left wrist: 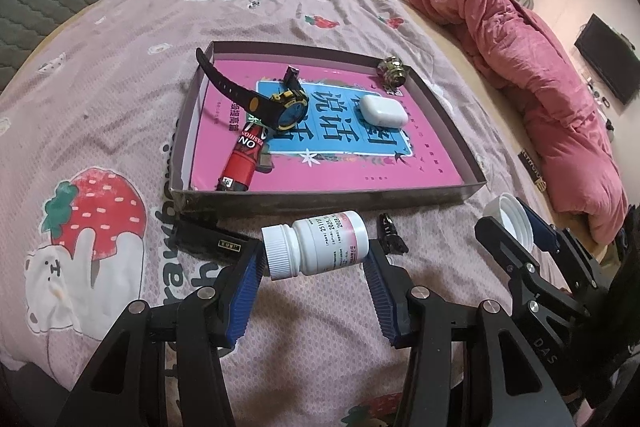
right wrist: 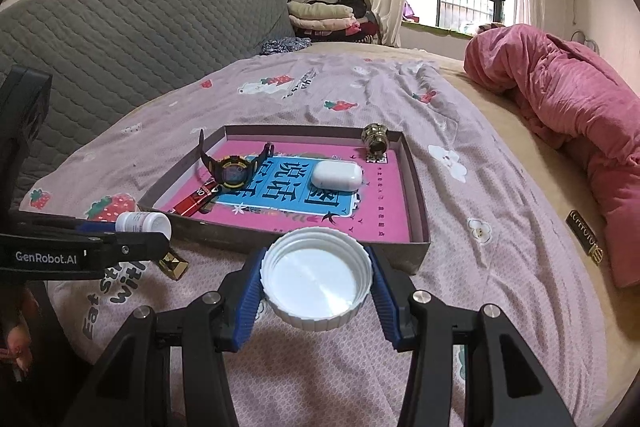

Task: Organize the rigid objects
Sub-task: 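Carry the pill bottle with the left tool while the right tool carries the cap toward the gray box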

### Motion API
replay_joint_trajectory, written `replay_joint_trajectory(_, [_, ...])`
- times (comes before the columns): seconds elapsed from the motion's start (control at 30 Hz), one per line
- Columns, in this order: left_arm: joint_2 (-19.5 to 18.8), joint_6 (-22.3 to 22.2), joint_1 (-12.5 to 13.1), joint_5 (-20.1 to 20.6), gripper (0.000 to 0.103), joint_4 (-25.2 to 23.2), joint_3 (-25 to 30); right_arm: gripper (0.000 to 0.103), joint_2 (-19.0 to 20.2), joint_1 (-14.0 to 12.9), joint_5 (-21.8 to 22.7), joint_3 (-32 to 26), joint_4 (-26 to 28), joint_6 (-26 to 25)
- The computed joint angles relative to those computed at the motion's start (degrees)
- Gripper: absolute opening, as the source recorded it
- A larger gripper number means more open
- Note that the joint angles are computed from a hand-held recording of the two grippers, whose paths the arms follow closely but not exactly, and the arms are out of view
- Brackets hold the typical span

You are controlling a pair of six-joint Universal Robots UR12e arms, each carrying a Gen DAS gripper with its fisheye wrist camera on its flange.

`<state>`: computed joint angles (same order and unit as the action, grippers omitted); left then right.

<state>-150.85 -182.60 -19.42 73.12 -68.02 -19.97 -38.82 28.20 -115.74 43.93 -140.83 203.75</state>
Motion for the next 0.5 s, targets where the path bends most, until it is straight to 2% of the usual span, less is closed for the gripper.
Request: replay_joint_trajectory(0.5, [-5.33, -0.64, -0.33, 0.54, 0.052, -3.08, 11.13, 0.050, -0.26, -0.33, -2.09, -0.34, -0.81, -0.59])
